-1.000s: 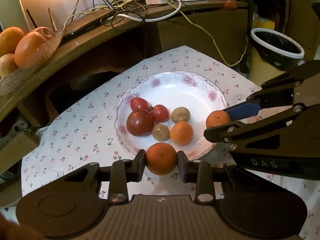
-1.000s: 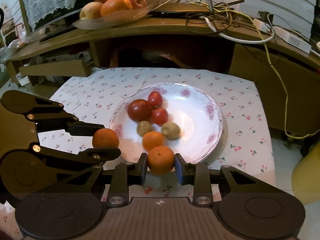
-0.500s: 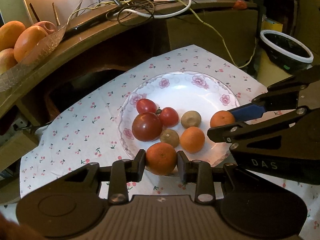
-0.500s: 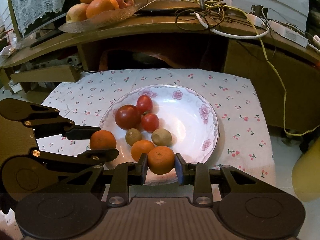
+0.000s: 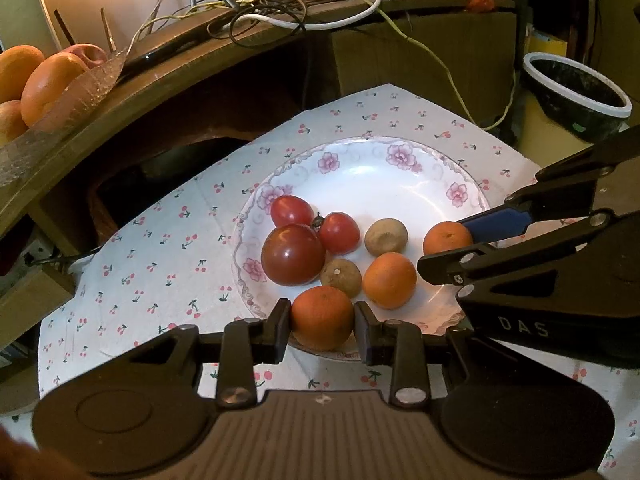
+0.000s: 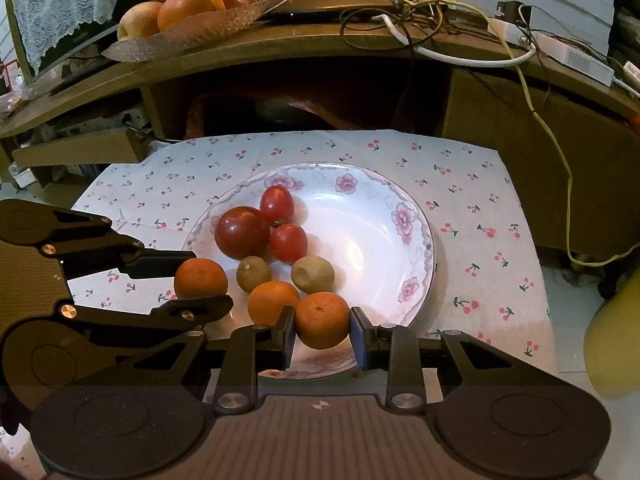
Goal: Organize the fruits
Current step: 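Carry both oranges over the plate, lowering them beside the other fruit, then open both tools to release the oranges onto the plate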
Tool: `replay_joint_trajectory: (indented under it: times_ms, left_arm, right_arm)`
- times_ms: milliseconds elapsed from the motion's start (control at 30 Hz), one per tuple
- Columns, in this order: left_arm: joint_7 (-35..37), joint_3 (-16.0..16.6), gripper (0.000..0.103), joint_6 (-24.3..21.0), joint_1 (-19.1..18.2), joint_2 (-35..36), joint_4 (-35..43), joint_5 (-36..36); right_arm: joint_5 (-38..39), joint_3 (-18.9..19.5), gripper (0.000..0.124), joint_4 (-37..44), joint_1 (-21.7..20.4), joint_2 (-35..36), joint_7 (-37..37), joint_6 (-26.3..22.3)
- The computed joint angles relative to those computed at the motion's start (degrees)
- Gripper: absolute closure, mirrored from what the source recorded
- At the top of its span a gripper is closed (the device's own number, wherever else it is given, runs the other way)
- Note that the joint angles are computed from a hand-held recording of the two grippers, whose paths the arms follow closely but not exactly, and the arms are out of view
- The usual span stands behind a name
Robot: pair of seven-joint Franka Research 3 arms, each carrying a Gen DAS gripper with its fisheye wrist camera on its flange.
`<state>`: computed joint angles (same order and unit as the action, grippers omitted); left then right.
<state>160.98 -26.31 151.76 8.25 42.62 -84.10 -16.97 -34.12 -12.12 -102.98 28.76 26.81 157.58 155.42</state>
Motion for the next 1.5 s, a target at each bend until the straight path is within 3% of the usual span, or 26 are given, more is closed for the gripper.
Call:
replay_joint_trajectory:
  times_ms: [867, 1500]
  left_arm:
    - [-3.70, 1.31, 0.064, -4.98, -1.49, 2.77, 5.33, -0.73]
    - [-3.48, 1.21, 0.062, -5.25, -1.33, 3.10, 6.00, -1.28]
  right_arm:
    - [1.26, -2.52, 0.090, 1.02, 0.74, 2.21, 1.14, 2.52]
    - [4.03, -3.10, 0.089, 1.16, 0.78, 3.02, -0.82, 3.22]
